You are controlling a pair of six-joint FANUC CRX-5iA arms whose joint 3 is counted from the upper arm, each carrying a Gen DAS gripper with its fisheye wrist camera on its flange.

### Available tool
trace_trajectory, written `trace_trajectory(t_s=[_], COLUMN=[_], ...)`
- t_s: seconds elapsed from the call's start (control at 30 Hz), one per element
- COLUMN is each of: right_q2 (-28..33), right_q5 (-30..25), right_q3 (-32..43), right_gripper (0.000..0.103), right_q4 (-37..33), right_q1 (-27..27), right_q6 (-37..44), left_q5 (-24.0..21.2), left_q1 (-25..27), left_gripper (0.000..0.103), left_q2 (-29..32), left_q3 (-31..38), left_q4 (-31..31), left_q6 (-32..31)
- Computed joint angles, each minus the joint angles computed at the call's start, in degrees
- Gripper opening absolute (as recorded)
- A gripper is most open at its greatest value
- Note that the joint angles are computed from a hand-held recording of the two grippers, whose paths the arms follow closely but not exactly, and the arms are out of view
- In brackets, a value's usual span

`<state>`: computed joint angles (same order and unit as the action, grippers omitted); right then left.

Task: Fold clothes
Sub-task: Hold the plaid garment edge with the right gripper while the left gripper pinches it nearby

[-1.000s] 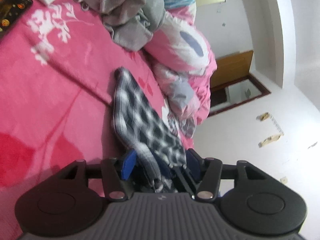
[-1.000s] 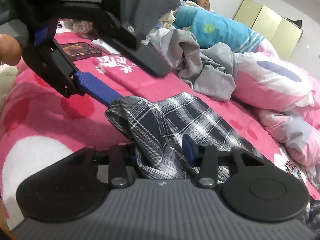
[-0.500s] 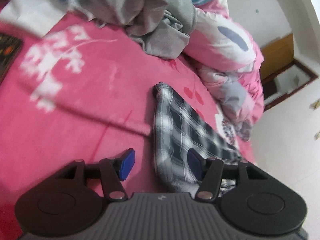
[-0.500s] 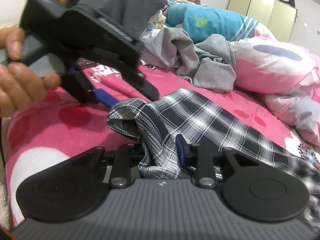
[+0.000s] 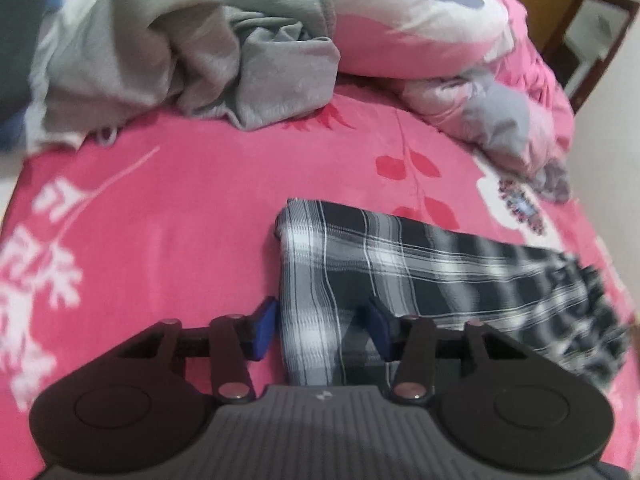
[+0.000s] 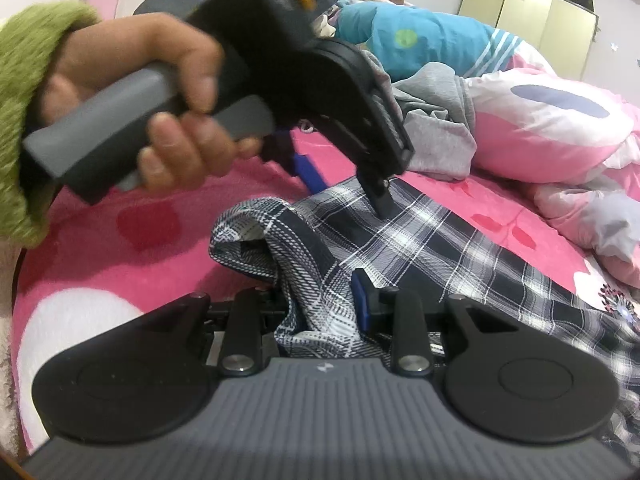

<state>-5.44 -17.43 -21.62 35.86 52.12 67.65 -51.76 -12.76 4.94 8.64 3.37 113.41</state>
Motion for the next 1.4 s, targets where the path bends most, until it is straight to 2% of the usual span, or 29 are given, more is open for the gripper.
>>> trace_trajectory(t_s=[0.13,0.43,0.73,1.2,1.4], right_q2=[0.08,0.62,-0.14,-0.3,-0.06], right_q5=[0.11,-0.36,0.35,0.67,0.62], right_q3=[-0.35,0.55,-1.58,-1.79,-1.3], right_gripper=[0.026,0.026,0.026,0.026,0.026], right_q4=[1.53,-0.04,5.04,4.95,4.01], right_q1=[-0.05,-0.08,0.16,0.08,-0.03], right_q6=[-0.97,0.66,-3.98,-4.13,-3.18], left_q5=[-1.68,-4.08,-7.54,-10.46,-11.07], left_q1=[-1.2,-2.35,-4.72,-7.1,-7.94], left_gripper=[0.045,0.047,0.048,0.048,0.044], left_q2=[2.44,5.62,8.08,9.88,10.12], left_q3=[3.55,7.96,12.65,16.32,17.07], left_q4=[-2.73,-5.38,-10.92,-16.08,-17.67], left_q6=[-1.16,-3.05,-3.25,-3.0,-2.86])
